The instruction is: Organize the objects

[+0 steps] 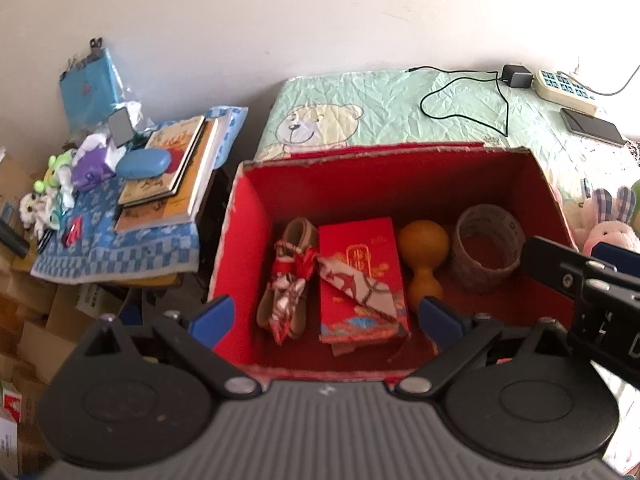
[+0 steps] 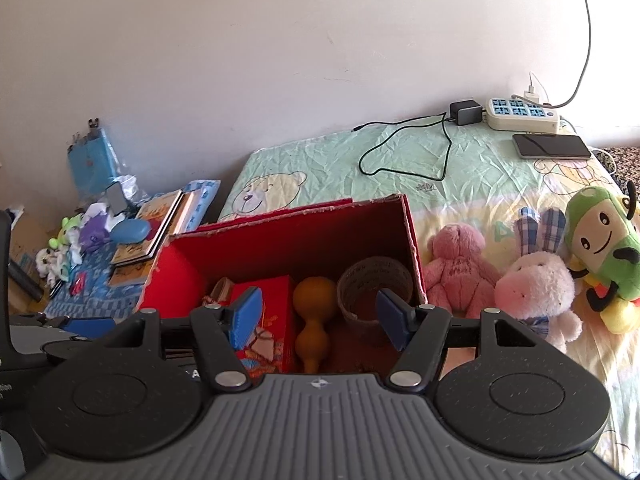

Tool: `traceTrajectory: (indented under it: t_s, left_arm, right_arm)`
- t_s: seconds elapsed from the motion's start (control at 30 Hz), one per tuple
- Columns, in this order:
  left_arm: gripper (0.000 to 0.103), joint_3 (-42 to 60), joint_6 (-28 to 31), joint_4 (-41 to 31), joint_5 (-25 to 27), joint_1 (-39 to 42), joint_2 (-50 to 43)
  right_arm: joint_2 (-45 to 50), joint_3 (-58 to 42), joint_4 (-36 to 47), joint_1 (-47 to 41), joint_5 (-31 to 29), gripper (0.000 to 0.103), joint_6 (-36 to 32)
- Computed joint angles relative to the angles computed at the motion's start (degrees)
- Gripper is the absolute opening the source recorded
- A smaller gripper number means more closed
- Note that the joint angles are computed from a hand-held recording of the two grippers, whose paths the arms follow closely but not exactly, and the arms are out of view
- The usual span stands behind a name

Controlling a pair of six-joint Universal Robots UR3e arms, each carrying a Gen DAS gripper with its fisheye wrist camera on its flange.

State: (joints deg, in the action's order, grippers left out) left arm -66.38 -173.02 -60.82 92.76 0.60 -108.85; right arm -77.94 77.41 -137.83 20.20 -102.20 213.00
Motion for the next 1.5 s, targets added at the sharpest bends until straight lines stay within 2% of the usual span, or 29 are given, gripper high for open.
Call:
traceTrajectory:
  t_s: [0.27, 0.5, 0.83, 1.03, 1.27, 1.5]
  left_arm:
    - [0.099, 2.75, 3.36, 0.4, -5.05, 3.3, -4.44]
    - [0.099, 2.7, 6.04, 1.96, -6.45, 4.47, -6.32]
    - [0.099, 2.64, 5.49, 3.34, -9.06, 5.83, -7.86]
    - [0.099, 1.3, 4.98, 5.73, -8.21, 5.52, -8.07]
    - [0.099, -1.35, 5.47, 7.92, -10.24, 6.52, -7.57]
    - [0.093, -1.64, 5.7, 7.67, -11.99, 7.23, -7.72]
  right_arm:
    - [6.89, -7.3, 3.69, 1.64, -4.34, 0.066, 3.11]
    - [10.75, -12.34, 7.46, 2.98, -7.01, 0.066, 4.51]
    - [14.56, -17.73, 10.8, 2.15, -6.61, 0.067, 2.51]
    - [15.63, -18.31, 10.82, 1.68, -5.39, 0.067, 1.87]
    - [16.45, -19.16, 11.46, 1.36, -4.52, 0.067, 1.24]
    - [16.68, -19.33, 11.72, 1.41, -4.23, 0.067, 1.82]
